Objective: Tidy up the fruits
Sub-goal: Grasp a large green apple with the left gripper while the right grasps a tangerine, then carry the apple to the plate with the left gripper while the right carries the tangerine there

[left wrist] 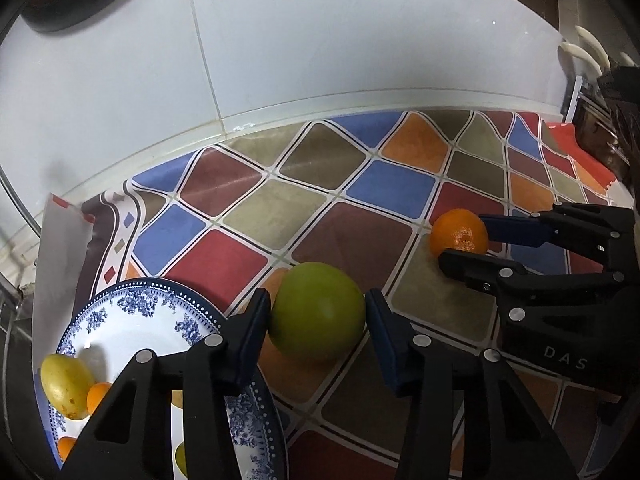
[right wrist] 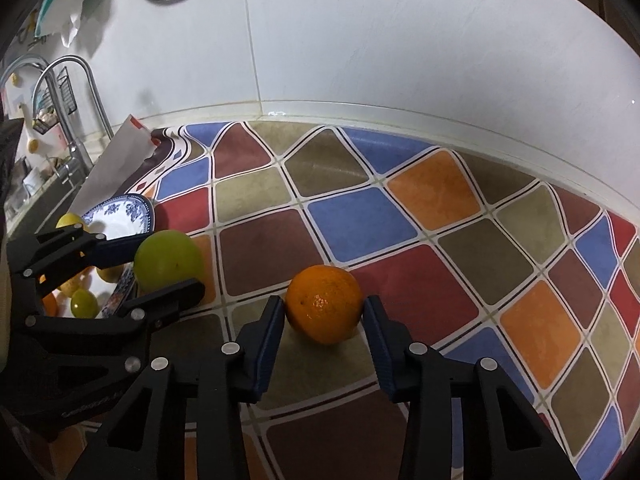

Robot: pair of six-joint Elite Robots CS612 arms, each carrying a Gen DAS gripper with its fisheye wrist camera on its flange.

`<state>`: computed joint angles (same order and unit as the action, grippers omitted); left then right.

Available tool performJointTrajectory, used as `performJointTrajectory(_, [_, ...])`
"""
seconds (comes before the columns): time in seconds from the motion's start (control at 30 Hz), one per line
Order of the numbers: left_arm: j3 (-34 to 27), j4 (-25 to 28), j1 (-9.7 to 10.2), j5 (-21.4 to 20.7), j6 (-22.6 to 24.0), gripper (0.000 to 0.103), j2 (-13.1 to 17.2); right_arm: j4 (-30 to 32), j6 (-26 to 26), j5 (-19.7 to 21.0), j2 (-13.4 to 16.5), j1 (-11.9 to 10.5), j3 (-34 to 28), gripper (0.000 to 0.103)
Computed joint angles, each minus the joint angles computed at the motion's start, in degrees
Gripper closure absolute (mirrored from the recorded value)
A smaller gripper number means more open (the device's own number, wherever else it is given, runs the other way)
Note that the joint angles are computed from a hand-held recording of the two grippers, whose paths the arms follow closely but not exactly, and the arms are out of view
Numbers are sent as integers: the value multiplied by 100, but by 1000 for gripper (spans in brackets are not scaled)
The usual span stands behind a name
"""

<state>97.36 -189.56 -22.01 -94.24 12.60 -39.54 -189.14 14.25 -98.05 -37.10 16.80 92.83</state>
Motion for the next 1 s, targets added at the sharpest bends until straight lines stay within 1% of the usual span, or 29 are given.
performJointTrajectory(0.13, [5, -39, 4, -13, -3, 55, 8, -11, -20, -72, 7, 24, -3, 62])
performJointTrajectory(0.23, [19, 6, 24, -126, -28, 55, -16, -24, 3, -57, 0, 26, 10, 62])
performJointTrajectory(0.37, [80, -69, 38, -196, -64, 56, -63, -68, 27, -61, -22, 34, 42, 62])
performJointTrajectory(0.57, [219, -196, 71, -276, -146, 57, -175, -245, 45, -210, -95, 91, 142, 62])
performJointTrajectory(0.7, [368, -382, 91, -323, -218, 59, -259, -455, 19, -393, -163, 165, 231, 62])
performJointTrajectory(0.73, [395, -410, 95, -335, -227, 61, -274, -492, 23, -413, -180, 179, 251, 62])
performJointTrajectory(0.77, [450, -493, 104, -354, -241, 66, -304, -530, 25, -429, -200, 192, 274, 62])
performJointTrajectory(0.8, [497, -600, 105, -339, -243, 81, -322, -571, 37, -458, -221, 207, 298, 62])
performJointTrajectory(0.83, [543, -694, 96, -284, -227, 82, -348, -618, 54, -491, -244, 224, 328, 62])
performJointTrajectory(0.93, [663, -996, 113, -325, -183, 83, -409, -780, 91, -560, -315, 276, 426, 62])
performJointTrajectory(1.0, [701, -979, 146, -400, -230, 82, -438, -854, 105, -598, -346, 309, 472, 62])
